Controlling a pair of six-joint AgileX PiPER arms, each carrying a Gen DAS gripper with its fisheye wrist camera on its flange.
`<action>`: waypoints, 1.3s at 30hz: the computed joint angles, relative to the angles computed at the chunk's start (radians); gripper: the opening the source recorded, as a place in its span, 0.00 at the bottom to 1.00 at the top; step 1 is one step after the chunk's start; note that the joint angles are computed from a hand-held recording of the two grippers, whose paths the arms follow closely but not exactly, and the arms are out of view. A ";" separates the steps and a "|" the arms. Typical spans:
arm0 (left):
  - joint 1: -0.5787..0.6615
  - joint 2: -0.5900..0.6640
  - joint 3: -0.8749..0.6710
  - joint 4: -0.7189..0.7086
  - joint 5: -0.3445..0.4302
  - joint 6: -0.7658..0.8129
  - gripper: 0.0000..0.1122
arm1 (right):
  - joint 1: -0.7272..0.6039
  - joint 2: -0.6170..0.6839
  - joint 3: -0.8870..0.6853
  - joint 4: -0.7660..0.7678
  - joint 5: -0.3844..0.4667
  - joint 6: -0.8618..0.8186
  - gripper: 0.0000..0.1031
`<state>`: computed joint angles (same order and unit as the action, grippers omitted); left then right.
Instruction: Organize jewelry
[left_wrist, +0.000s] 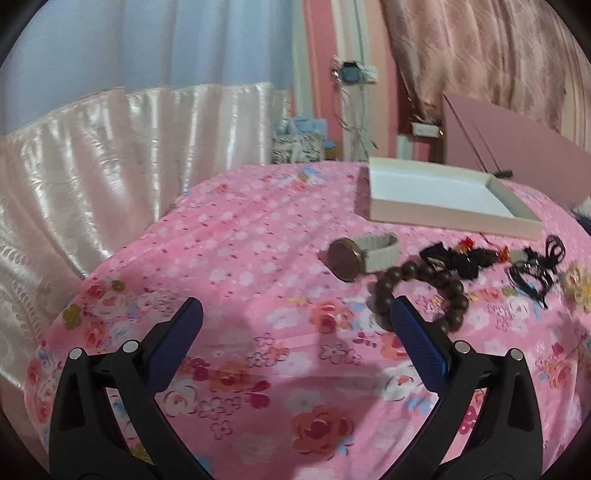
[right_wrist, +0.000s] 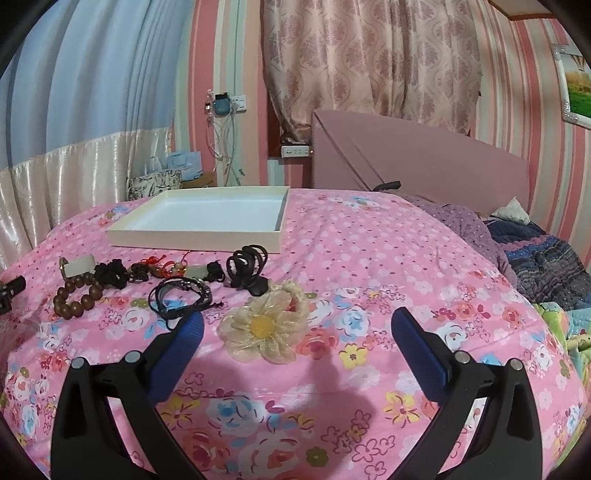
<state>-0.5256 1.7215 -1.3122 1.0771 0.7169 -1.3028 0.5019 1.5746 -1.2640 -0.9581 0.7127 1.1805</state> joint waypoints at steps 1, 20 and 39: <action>0.005 0.008 -0.014 -0.029 -0.005 0.035 0.89 | 0.001 -0.002 0.002 -0.008 0.004 0.010 0.98; -0.015 0.034 -0.041 -0.022 0.033 0.038 0.89 | 0.015 -0.008 -0.003 0.005 -0.003 -0.036 0.98; 0.011 0.112 -0.178 -0.289 -0.014 0.299 0.89 | -0.009 0.001 -0.026 0.069 -0.034 -0.108 0.98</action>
<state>-0.5143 1.8330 -1.4904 0.7879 0.7032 -1.0036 0.4927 1.5755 -1.2900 -0.8894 0.6792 1.0730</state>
